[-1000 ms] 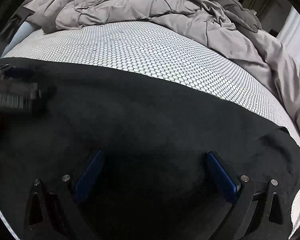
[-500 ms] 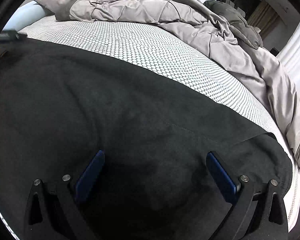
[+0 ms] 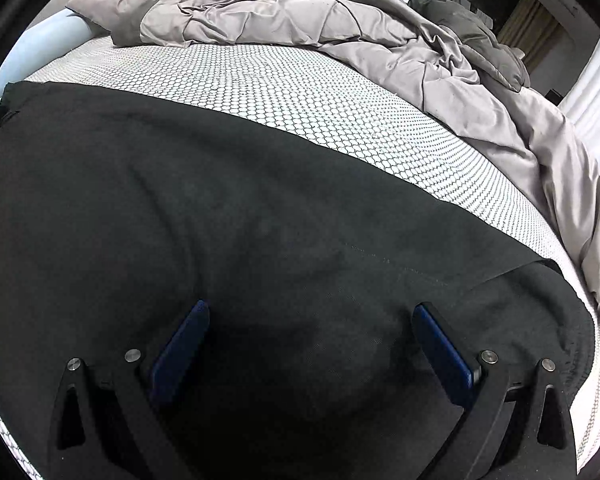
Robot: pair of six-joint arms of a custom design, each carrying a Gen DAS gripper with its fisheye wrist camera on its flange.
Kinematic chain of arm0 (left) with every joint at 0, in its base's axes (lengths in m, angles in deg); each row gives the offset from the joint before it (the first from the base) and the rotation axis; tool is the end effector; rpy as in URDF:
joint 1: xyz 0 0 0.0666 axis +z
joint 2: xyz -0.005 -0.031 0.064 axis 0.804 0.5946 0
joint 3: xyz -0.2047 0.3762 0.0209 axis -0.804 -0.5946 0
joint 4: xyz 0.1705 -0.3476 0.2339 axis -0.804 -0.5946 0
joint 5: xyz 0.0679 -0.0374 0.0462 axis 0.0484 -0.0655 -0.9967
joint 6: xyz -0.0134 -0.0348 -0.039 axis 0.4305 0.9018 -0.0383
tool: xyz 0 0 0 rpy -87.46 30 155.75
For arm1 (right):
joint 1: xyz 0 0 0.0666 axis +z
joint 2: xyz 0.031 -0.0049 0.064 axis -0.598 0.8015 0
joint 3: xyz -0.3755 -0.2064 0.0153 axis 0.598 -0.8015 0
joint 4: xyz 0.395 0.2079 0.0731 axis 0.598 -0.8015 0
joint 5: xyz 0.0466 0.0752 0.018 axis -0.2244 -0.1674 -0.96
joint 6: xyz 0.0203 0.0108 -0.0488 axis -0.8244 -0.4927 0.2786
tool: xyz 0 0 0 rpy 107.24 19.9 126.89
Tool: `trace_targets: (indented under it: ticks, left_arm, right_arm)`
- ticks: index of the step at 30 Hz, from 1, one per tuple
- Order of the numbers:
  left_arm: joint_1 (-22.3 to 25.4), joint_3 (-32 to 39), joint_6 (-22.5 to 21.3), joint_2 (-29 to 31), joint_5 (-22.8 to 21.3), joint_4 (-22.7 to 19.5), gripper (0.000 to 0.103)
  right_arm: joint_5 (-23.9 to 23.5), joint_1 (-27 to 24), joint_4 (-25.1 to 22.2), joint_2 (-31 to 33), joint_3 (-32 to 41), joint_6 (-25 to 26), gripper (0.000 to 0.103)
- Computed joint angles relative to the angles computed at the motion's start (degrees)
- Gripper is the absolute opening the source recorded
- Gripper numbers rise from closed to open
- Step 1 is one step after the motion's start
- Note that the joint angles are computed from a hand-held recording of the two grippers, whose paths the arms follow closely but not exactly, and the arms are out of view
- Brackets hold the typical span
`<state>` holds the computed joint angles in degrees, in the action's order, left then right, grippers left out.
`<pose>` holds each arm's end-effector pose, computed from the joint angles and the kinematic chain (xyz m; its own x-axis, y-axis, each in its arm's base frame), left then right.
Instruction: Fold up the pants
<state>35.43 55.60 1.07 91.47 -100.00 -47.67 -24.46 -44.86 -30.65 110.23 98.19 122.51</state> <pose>0.4999 -0.1408 0.4203 -0.5107 -0.5848 -0.6302 -0.7914 0.6062 0.0789 0.6796 -0.0860 0.4107 -0.5022 -0.6778 -0.5370 -0.6840 0.6913 -0.2328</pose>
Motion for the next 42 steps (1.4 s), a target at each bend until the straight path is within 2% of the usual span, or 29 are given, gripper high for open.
trace_targets:
  ticks: [2,3,4,5,7,8,9,11,13,14,15,16,17,18,19,20,21,23,24,26,28,30,31,32,33,36,39,42]
  left_arm:
    - [-2.0,-2.2,-4.9,-2.9,1.3,5.2,0.022]
    - [-2.6,-3.2,-7.8,-3.8,2.2,8.0,0.031]
    - [-3.5,-4.0,-10.3,-4.5,2.9,9.6,0.042]
    - [-3.9,-4.0,-11.1,-3.9,2.7,8.3,0.043]
    - [-3.5,-2.6,-6.3,-1.5,1.1,0.5,0.044]
    - [-3.2,-3.3,-4.5,-2.0,1.2,-0.4,0.044]
    - [-3.2,-4.5,-3.2,-3.4,1.5,0.4,0.042]
    - [-3.6,-5.4,-0.6,-5.1,1.2,-0.7,0.035]
    - [-4.6,-6.6,2.0,-7.0,1.2,-0.2,0.036]
    - [-5.4,-7.9,1.9,-8.8,1.4,2.1,0.036]
    - [-6.3,-9.4,-0.1,-10.4,2.5,5.2,0.039]
    - [-6.5,-9.7,-1.6,-10.3,3.2,5.4,0.043]
    - [-6.8,-9.3,-0.8,-9.2,2.4,2.6,0.043]
    - [-6.9,-8.3,1.9,-7.3,0.9,-2.9,0.043]
    - [-7.1,-7.8,4.3,-6.5,0.5,-5.6,0.043]
    - [-7.5,-7.5,6.2,-6.5,0.0,-6.2,0.043]
    - [-8.3,-7.0,7.9,-6.7,-0.6,-6.3,0.043]
    - [-10.6,-7.6,8.8,-8.7,-1.1,-2.5,0.043]
    - [-11.7,-7.4,9.0,-9.0,-1.4,-0.4,0.045]
    - [-14.6,-5.3,7.9,-8.0,-2.4,3.2,0.057]
    - [-16.7,-1.8,4.2,-4.5,-3.5,8.6,0.082]
    - [-19.4,2.0,0.3,-0.5,-3.2,14.3,0.089]
    - [-20.8,4.3,-1.6,2.5,-3.0,17.1,0.096]
    - [-21.7,7.4,-1.7,5.6,-3.1,17.1,0.103]
    - [-23.1,11.1,-1.1,9.1,-2.8,15.6,0.102]
    - [-24.6,21.0,-11.8,18.4,6.8,18.2,0.102]
    - [-26.5,29.7,-16.2,25.3,8.3,14.1,0.102]
    - [-27.7,36.0,-16.7,29.8,6.9,7.2,0.102]
  right_arm:
    - [0.1,0.1,0.6,-0.2,-0.4,0.2,0.102]
    - [0.1,0.0,0.5,-0.1,-0.2,0.1,0.102]
    - [0.0,0.0,0.5,-0.1,-0.2,0.1,0.102]
    - [0.1,0.1,0.6,-0.2,-0.4,0.0,0.102]
    - [0.3,0.1,1.3,-0.6,-1.0,0.1,0.102]
    - [0.3,0.1,1.7,-0.9,-1.3,0.3,0.102]
    - [0.2,0.1,1.7,-1.0,-1.5,0.5,0.102]
    - [-0.4,-0.1,1.4,-1.1,-1.6,0.9,0.102]
    - [-0.8,-0.3,0.9,-1.1,-1.4,1.0,0.102]
    - [-0.8,-0.4,0.9,-1.1,-1.5,1.0,0.102]
    - [-0.9,-0.5,0.9,-1.3,-1.7,1.1,0.102]
    - [-1.1,-0.6,1.1,-1.6,-2.0,1.5,0.102]
    - [-1.2,-0.7,1.3,-1.9,-2.4,1.9,0.102]
    - [-1.4,-0.8,1.4,-2.2,-2.8,2.7,0.102]
    - [-1.6,-0.9,1.5,-2.5,-3.1,3.3,0.102]
    - [-1.8,-1.0,1.3,-2.6,-3.1,3.7,0.102]
    - [-2.0,-1.1,1.0,-2.6,-3.1,3.8,0.102]
    - [-3.6,-1.8,-1.4,-2.0,-1.9,3.4,0.102]
    - [-4.5,-2.1,-2.7,-1.8,-1.3,3.0,0.103]
    - [-8.2,-3.3,-7.4,-1.2,0.6,1.7,0.103]
    - [-12.3,-4.5,-10.9,-1.4,1.2,2.8,0.103]
    - [-15.3,-5.6,-14.5,-1.9,0.9,6.5,0.103]
    - [-15.3,-5.9,-15.3,-2.0,0.6,7.9,0.103]
    - [-14.4,-6.2,-15.3,-2.3,-0.3,9.0,0.103]
    - [-13.5,-6.6,-14.6,-2.7,-1.3,9.7,0.103]
    - [-12.7,-8.1,-13.5,-2.6,-2.4,11.5,0.102]
    - [-12.4,-10.2,-12.8,-1.7,-1.3,11.3,0.102]
    - [-10.1,-13.1,-6.0,-0.7,-0.4,8.1,0.102]
